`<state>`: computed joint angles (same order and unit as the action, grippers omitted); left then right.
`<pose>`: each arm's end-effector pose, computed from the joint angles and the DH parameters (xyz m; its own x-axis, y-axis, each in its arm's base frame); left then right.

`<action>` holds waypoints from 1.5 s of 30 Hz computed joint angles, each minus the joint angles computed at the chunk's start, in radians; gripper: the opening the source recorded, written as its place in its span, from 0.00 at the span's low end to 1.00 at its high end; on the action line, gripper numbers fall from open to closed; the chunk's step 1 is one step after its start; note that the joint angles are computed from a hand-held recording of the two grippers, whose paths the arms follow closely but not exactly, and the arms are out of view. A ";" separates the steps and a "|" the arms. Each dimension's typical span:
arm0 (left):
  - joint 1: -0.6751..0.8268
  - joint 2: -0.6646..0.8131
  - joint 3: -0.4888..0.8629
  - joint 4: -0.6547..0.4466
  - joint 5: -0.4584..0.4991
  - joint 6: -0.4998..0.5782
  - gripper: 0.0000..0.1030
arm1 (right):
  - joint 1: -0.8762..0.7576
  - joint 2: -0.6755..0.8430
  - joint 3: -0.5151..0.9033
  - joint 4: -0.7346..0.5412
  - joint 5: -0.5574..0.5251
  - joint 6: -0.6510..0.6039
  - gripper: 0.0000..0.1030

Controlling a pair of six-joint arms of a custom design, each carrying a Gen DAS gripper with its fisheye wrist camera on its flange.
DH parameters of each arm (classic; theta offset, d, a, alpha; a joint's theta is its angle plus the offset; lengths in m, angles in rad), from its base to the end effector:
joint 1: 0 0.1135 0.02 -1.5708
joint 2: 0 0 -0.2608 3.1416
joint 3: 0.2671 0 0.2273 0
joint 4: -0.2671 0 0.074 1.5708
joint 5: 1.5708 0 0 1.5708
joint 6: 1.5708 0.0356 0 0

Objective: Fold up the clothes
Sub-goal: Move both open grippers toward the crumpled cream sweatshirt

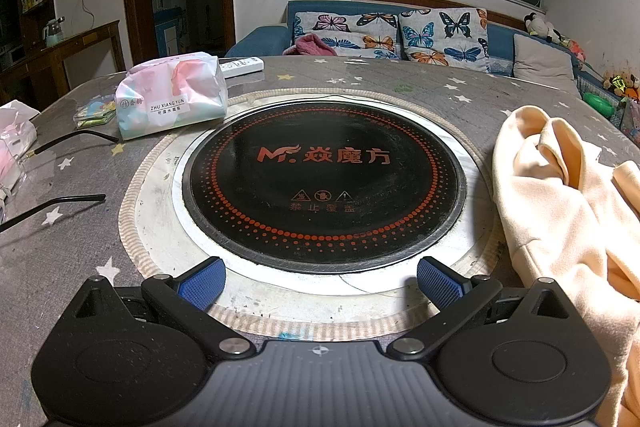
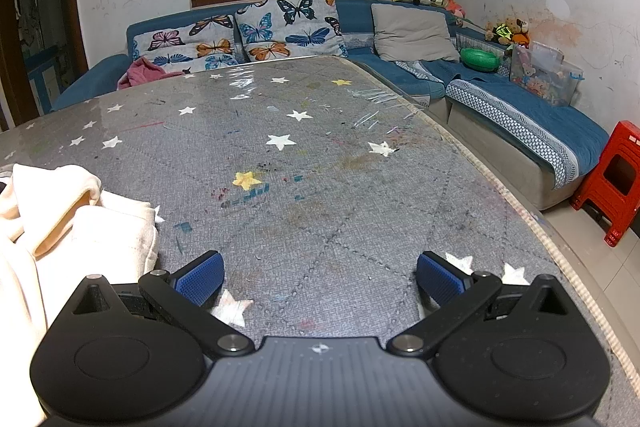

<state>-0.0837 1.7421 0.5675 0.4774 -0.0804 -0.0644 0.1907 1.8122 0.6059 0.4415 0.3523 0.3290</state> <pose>0.2876 -0.0213 0.1211 -0.6399 -0.0107 -0.7684 -0.0192 0.9998 0.0021 0.2911 0.0437 0.1089 -0.6219 0.1888 -0.7600 0.2826 0.9592 0.0070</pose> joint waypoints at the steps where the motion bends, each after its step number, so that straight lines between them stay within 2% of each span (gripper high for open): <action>1: 0.000 0.000 0.000 0.000 0.000 0.000 1.00 | 0.000 0.000 0.000 -0.001 0.002 -0.002 1.00; 10: 0.000 0.000 0.000 0.000 0.001 -0.001 1.00 | 0.014 -0.053 -0.026 -0.029 0.002 -0.022 1.00; 15: 0.003 0.001 0.004 -0.002 0.002 0.004 1.00 | 0.060 -0.161 -0.095 -0.051 0.046 -0.057 1.00; 19: -0.008 0.000 0.015 -0.021 -0.015 -0.004 1.00 | 0.088 -0.270 -0.136 -0.116 0.030 -0.037 1.00; 29: -0.047 -0.109 -0.028 -0.110 -0.025 -0.026 1.00 | 0.227 -0.456 -0.228 -0.215 0.077 0.021 1.00; 36: -0.105 -0.210 -0.061 -0.179 -0.056 -0.052 1.00 | 0.371 -0.515 -0.245 -0.293 0.173 0.071 1.00; 45: -0.182 -0.321 -0.064 -0.305 -0.128 -0.118 1.00 | 0.484 -0.570 -0.273 -0.329 0.206 0.142 1.00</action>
<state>-0.2657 1.4208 0.5039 0.1722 -0.2081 -0.1827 0.6751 1.2423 0.3332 0.1125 0.5584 0.4708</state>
